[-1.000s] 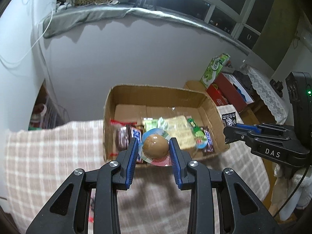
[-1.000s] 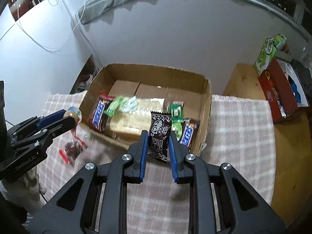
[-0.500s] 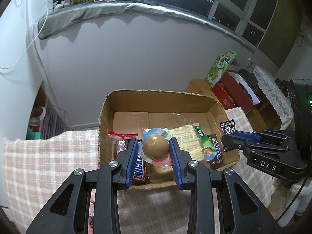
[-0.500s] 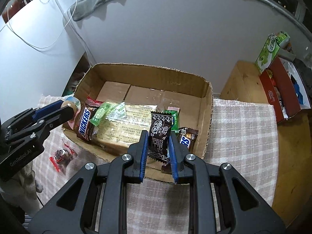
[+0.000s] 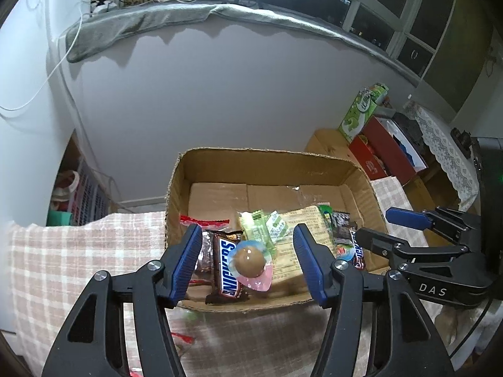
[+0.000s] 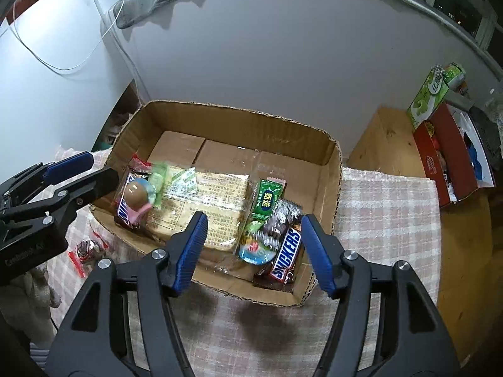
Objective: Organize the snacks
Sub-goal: 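Open both grippers to drop the chocolate ball and black packet into the box, then move both open grippers back toward the red candy bag and green packet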
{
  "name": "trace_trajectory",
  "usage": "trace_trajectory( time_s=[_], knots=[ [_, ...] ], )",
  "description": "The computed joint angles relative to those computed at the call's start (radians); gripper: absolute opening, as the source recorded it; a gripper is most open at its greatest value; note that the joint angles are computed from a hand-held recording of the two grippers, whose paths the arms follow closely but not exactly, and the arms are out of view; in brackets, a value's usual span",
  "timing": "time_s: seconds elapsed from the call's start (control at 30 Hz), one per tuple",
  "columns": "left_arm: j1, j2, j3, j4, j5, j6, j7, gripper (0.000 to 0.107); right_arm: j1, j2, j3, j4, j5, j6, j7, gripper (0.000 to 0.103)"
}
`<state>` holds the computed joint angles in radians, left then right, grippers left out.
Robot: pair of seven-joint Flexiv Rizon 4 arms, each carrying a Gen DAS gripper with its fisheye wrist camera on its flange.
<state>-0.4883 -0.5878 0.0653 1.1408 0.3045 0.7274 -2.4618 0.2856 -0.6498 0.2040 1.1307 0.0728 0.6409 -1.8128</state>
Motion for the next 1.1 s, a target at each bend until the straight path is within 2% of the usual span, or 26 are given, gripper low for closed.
trace_trajectory(
  time_s=[0.3, 0.5, 0.8, 1.1],
  knots=[
    [-0.012, 0.022, 0.009, 0.012, 0.029, 0.0, -0.016, 0.06, -0.002, 0.018, 0.001, 0.024, 0.003, 0.013, 0.008, 0.065],
    [-0.019, 0.073, 0.011, 0.07, 0.055, 0.025, -0.057, 0.06, -0.008, 0.046, 0.012, 0.052, 0.02, 0.024, 0.001, 0.065],
    [-0.021, 0.227, 0.007, 0.249, 0.136, 0.021, -0.19, 0.06, -0.021, 0.099, 0.03, 0.105, 0.065, 0.033, -0.023, 0.065],
    [0.015, 0.408, -0.052, 0.449, 0.216, -0.042, -0.361, 0.06, -0.034, 0.142, 0.041, 0.146, 0.116, 0.022, -0.045, 0.065]
  ],
)
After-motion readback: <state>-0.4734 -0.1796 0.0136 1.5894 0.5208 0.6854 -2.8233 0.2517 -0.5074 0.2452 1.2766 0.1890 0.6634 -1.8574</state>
